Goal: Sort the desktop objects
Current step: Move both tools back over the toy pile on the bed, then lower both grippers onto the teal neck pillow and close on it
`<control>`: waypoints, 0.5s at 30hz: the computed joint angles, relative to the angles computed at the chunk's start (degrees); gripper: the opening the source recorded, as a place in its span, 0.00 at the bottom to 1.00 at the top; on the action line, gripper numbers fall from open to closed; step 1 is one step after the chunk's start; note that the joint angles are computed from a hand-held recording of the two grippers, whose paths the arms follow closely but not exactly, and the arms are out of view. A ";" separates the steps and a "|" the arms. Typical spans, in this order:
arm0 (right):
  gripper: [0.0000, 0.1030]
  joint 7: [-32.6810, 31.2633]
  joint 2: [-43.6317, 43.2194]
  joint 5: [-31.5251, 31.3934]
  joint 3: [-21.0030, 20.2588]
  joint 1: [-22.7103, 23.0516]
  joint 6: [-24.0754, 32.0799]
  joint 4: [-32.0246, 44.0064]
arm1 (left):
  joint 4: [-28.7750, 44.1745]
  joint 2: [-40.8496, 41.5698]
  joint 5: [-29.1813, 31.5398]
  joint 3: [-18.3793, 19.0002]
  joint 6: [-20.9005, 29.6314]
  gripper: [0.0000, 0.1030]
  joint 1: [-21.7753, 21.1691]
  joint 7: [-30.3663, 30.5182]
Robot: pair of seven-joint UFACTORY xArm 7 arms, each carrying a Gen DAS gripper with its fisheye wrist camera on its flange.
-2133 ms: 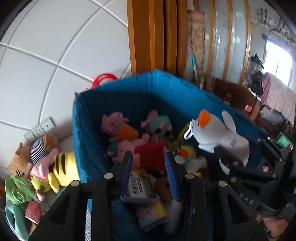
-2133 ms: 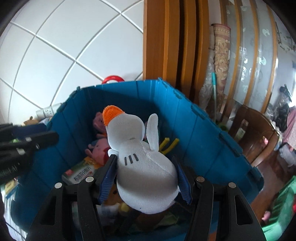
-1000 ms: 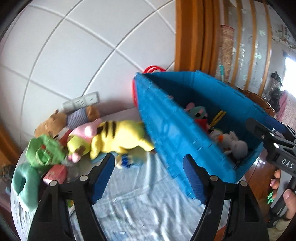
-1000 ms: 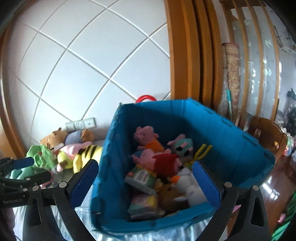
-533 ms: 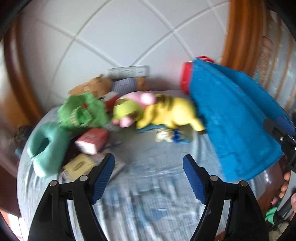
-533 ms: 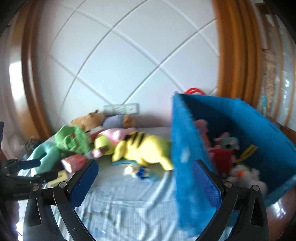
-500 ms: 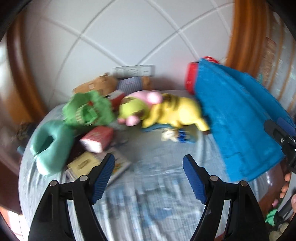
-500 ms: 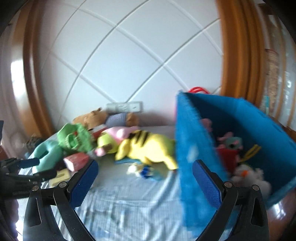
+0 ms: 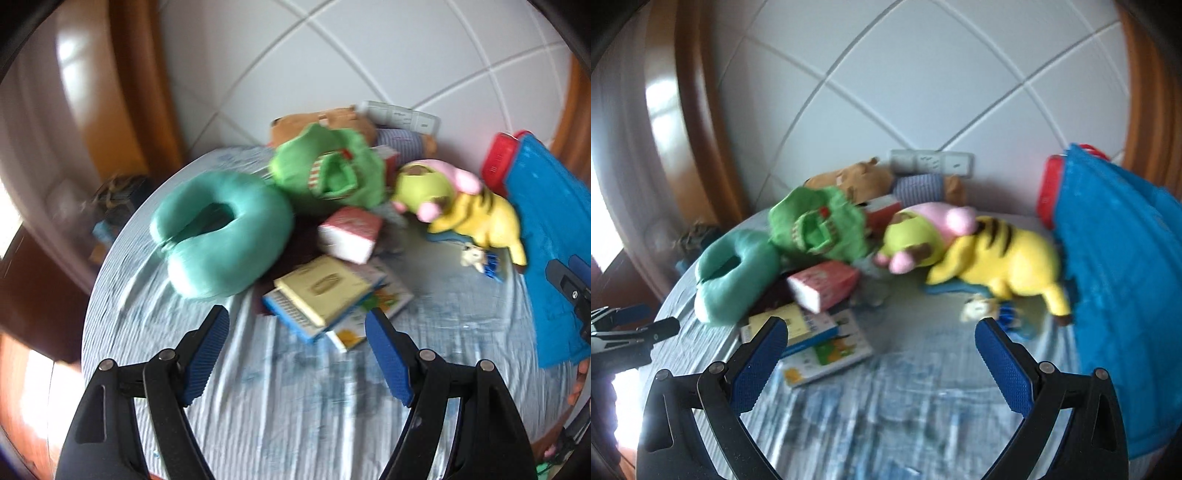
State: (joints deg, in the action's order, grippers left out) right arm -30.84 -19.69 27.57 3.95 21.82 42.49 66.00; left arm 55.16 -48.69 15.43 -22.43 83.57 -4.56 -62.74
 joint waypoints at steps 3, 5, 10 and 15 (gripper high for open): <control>1.00 -2.08 1.84 1.58 0.76 1.94 0.89 1.43 | -1.47 -3.27 -0.20 0.49 3.32 0.74 0.81 -1.67; 1.00 -3.24 3.42 2.72 1.31 2.87 1.92 2.80 | -1.93 -4.82 -0.80 0.97 5.58 0.74 1.24 -2.27; 1.00 -3.32 6.04 4.78 3.81 4.37 2.16 4.35 | -3.47 -9.08 -0.91 2.22 10.31 0.74 1.76 -1.24; 1.00 0.78 7.51 1.47 7.34 5.74 1.25 5.82 | -6.19 -13.56 0.82 5.93 10.04 0.74 2.52 2.91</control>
